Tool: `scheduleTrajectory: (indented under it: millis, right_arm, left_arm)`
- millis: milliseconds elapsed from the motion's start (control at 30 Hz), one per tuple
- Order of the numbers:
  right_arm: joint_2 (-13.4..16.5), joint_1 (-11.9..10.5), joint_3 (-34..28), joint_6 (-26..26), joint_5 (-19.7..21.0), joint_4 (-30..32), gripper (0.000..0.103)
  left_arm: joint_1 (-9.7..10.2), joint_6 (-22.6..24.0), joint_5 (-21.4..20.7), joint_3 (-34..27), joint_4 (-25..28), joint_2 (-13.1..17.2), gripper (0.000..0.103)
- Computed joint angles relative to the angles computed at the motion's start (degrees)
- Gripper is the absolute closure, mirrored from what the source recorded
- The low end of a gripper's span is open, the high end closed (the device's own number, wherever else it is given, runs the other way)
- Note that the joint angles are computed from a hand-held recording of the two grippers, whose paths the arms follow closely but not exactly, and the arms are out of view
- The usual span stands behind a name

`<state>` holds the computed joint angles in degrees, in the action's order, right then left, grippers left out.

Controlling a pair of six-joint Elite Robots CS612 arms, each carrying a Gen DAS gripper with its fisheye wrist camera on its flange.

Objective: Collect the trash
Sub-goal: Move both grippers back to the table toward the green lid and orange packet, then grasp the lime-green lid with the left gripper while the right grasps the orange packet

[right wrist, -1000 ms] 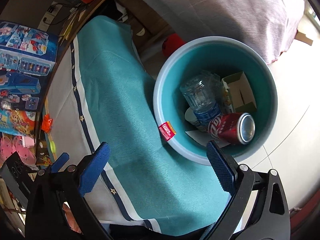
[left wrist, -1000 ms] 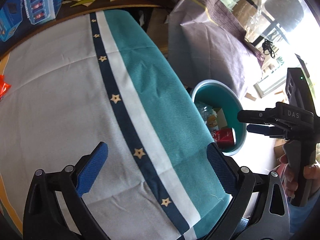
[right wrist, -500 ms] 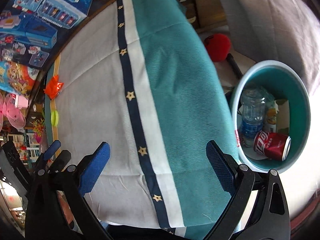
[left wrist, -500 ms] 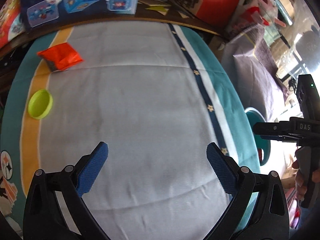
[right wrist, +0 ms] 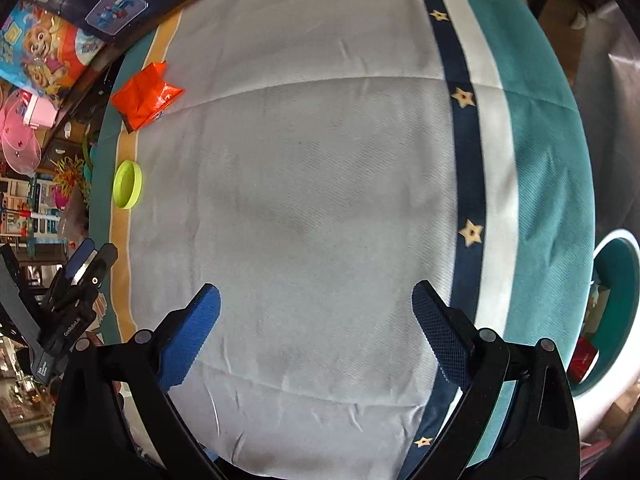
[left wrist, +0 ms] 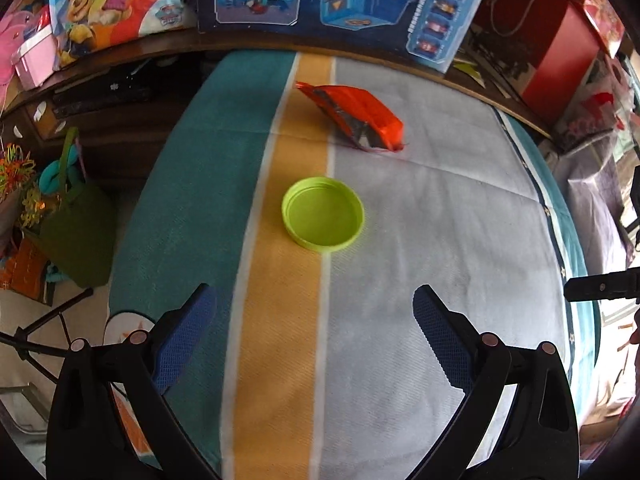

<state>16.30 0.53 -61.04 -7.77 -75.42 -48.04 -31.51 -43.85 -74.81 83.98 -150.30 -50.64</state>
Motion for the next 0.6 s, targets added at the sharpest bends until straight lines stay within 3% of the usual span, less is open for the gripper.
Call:
scheduleTrajectory:
  millis: [267,500,567,600]
  right_arm:
    - [-4.19,2.72,9.49,-2.68,-1.14,-6.62,0.010]
    - [-7.52,3.94,17.22,-3.87,-1.01,-11.48,0.010]
    - [-8.52,4.14,19.51,-4.17,-0.70,-12.77,0.010]
    - [-9.02,4.23,20.68,-4.26,-0.45,-13.36,0.010]
  left_arm:
    - [1.49,1.16,-1.26,-2.93,-1.46,2.59,0.004]
    - [1.11,4.21,-0.27,-4.14,-1.66,3.97,0.015]
    - [0.63,5.74,2.01,-4.69,-0.82,4.33,0.021]
    - [0.50,6.24,2.78,-4.94,-0.66,4.48,0.030]
